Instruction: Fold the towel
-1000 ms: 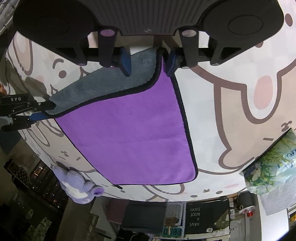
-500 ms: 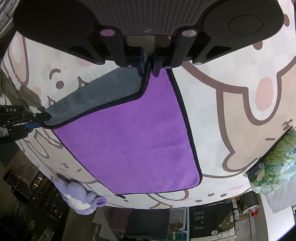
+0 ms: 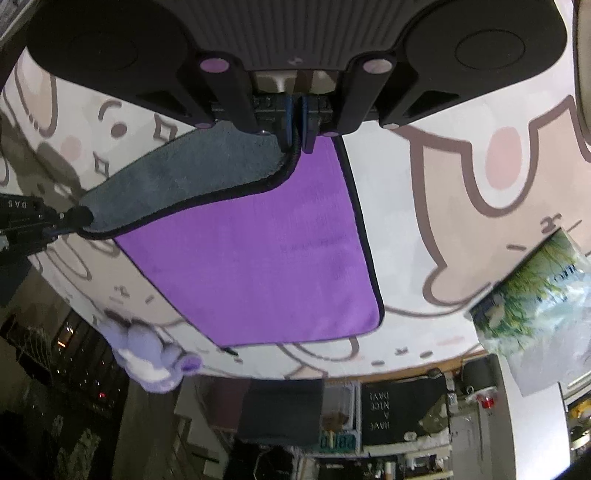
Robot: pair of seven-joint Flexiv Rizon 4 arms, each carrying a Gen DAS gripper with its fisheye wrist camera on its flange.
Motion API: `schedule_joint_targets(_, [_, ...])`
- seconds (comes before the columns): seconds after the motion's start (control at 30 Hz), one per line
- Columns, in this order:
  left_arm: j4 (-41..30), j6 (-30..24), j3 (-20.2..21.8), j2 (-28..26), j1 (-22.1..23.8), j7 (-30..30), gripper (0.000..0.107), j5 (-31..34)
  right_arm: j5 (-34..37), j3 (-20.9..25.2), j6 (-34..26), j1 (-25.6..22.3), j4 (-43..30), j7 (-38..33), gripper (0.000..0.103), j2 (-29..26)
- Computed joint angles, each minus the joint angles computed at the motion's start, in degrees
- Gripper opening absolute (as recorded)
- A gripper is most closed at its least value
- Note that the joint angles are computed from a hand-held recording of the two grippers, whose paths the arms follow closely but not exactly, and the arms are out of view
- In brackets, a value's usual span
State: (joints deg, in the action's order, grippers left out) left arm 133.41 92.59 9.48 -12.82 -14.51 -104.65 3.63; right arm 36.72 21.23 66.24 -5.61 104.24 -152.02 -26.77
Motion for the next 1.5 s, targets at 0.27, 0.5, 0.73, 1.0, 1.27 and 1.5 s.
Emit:
schedule_joint_targets(0.27, [-4.9, 0.7, 11.3, -1.6, -9.1, -9.1, 0.005, 7.5, 4.6, 1.7, 1.4, -1.2, -2.3, -1.2, 0.006, 0.1])
schedule_joint_targets(0.5, [-9.4, 0.9, 17.5, -3.3, -13.4, -15.1, 0.005, 12.8, 10.1, 3.0, 2.3, -2.2, -5.3, -4.5, 0.006, -0.1])
schedule_joint_targets(0.73, [-13.1, 2.9, 19.1, -5.9, -13.5, -15.5, 0.005, 13.3, 13.4, 3.4, 3.0, -1.6, -9.9, -6.5, 0.006, -1.6])
schedule_joint_targets(1.0, [-16.4, 5.6, 16.1, -9.5, -9.1, -8.4, 0.005, 7.3, 12.1, 3.5, 5.1, 0.2, -15.9, -5.7, 0.006, -5.9])
schedule_joint_targets(1.27, [-19.3, 6.3, 8.8, -12.3, -1.2, -0.4, 0.005, 1.3, 5.3, 4.1, 6.7, 1.8, -22.4, 0.3, 0.006, -11.8])
schedule_joint_targets(1.5, [-21.9, 6.2, 5.1, -14.6, 2.4, 5.9, 0.005, -3.4, -1.3, 5.4, 7.7, 2.2, -25.7, 5.1, 0.006, -15.4])
